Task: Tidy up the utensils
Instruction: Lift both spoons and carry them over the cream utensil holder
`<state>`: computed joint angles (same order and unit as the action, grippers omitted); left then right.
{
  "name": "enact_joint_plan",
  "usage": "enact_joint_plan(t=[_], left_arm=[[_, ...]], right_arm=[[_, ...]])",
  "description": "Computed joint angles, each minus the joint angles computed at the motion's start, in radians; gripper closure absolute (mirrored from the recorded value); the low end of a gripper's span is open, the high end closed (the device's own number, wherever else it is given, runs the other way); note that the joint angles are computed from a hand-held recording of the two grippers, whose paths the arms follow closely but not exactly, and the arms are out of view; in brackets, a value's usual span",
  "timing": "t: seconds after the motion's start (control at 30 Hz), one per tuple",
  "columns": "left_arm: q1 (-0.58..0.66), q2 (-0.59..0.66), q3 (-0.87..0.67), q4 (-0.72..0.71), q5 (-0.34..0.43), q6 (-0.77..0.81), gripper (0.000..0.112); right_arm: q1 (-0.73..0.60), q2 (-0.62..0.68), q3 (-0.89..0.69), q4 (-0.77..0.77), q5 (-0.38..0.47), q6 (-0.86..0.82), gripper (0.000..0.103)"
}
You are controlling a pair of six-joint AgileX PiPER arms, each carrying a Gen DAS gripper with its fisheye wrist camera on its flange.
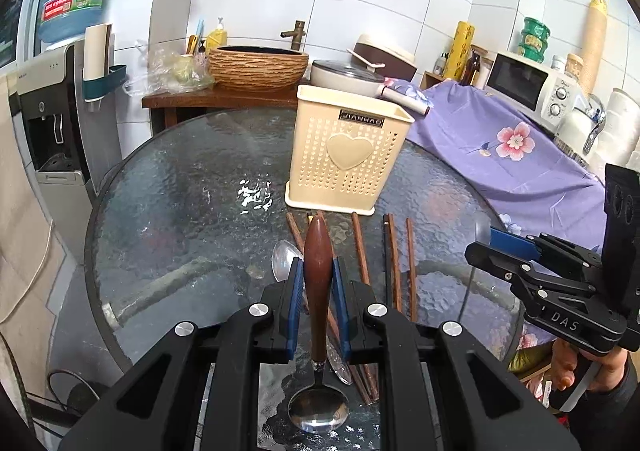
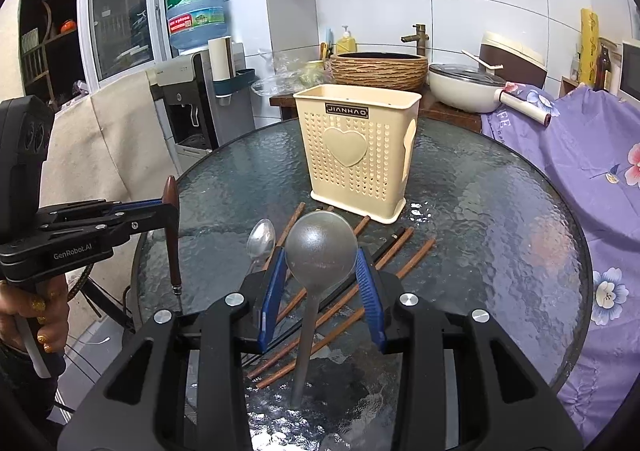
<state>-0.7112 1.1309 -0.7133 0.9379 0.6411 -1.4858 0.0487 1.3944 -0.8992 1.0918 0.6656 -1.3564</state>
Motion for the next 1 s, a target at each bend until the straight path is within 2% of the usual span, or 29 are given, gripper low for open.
enact_joint_plan(t=[0.43, 0.77, 1.0], left_arm=[[-0.029, -0.073, -0.008, 0.003, 0.03, 0.025, 0.098], [-0.056, -0.071, -0.052, 0.023, 0.07, 0.044, 0.098], [-0.006, -0.048, -0.128, -0.032, 0.04, 0.164, 0.098]], right_arm=[[-0.013, -0.008, -0.044, -0.024, 0.049, 0.041, 0.066], [0.002, -0.006, -0.087, -0.06, 0.056, 0.089, 0.067], [0.015, 0.009, -0.169, -0.103, 0.07, 0.16, 0.067]])
